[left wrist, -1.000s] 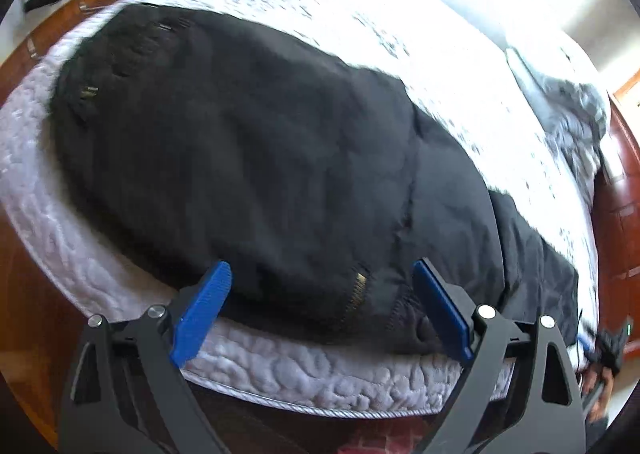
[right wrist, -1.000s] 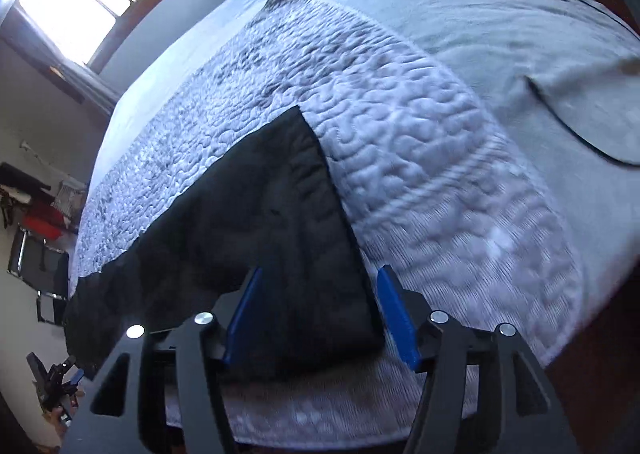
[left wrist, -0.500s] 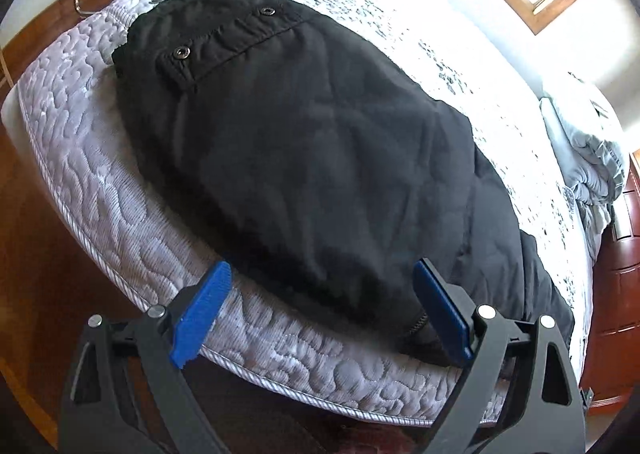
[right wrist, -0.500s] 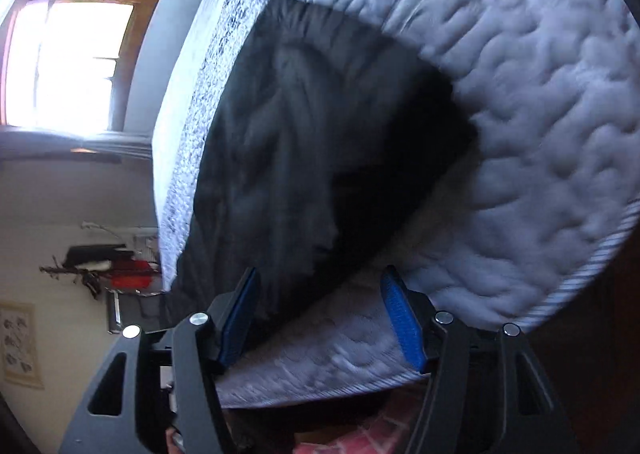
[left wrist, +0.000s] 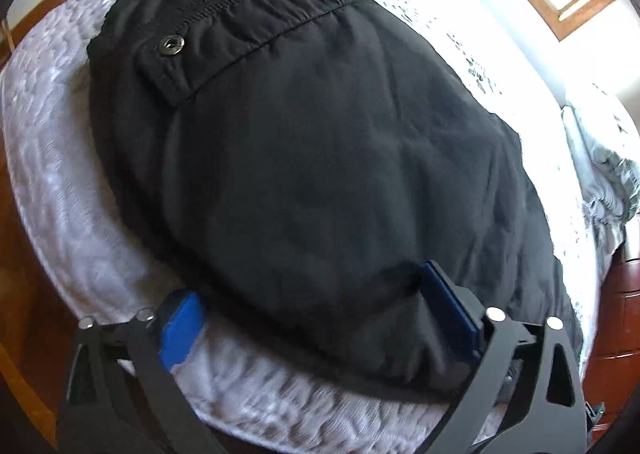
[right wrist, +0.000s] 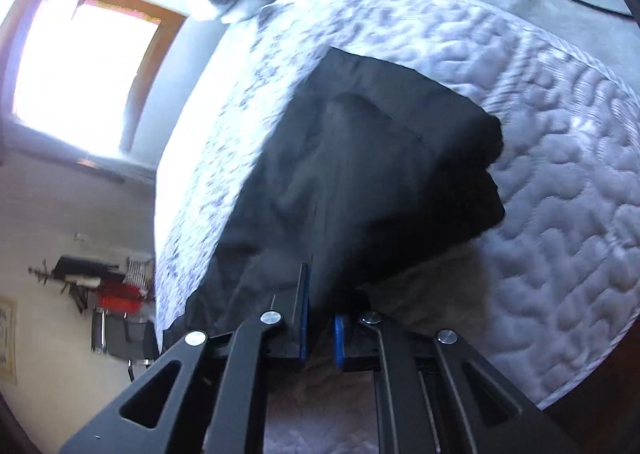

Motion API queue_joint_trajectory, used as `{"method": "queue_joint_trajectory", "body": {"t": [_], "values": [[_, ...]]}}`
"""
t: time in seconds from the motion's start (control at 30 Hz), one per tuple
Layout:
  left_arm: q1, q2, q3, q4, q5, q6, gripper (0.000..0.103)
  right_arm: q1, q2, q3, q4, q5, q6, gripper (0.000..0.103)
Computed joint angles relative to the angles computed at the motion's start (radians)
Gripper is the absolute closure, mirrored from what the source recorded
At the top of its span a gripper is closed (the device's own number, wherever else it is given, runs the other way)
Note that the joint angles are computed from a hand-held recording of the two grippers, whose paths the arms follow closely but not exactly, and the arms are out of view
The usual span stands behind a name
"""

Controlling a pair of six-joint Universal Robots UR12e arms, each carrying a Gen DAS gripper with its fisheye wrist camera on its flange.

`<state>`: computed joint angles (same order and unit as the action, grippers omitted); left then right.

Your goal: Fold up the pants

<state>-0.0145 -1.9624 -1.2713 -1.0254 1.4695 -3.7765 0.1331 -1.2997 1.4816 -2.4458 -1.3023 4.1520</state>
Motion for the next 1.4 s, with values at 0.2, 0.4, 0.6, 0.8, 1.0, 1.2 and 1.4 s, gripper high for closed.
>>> {"method": "queue_joint_trajectory", "body": {"t": [0.2, 0.4, 0.6, 0.8, 1.0, 1.2, 1.4], "values": [[0.021, 0.022, -0.036, 0.063, -0.065, -0.032, 0.004, 0.003, -0.01, 0.028, -0.017, -0.006, 0.007, 0.094], [0.082, 0.118, -0.186, 0.238, -0.227, -0.134, 0.004, 0.003, -0.022, 0.046, -0.016, -0.008, 0.007, 0.094], [0.128, 0.145, -0.291, 0.402, -0.41, -0.297, 0.042, 0.007, -0.009, 0.028, -0.002, -0.013, 0.02, 0.091], [0.143, 0.148, -0.336, 0.488, -0.449, -0.428, 0.036, 0.006, -0.009, 0.029, 0.008, -0.007, 0.019, 0.089], [0.163, 0.159, -0.384, 0.558, -0.52, -0.505, 0.034, 0.008, -0.009, 0.027, 0.017, -0.012, 0.013, 0.089], [0.161, 0.137, -0.407, 0.624, -0.566, -0.586, 0.052, 0.008, -0.007, 0.024, 0.025, -0.011, 0.014, 0.088], [0.148, 0.108, -0.37, 0.616, -0.549, -0.546, 0.083, 0.006, -0.007, 0.025, 0.023, -0.005, 0.014, 0.088]]}}
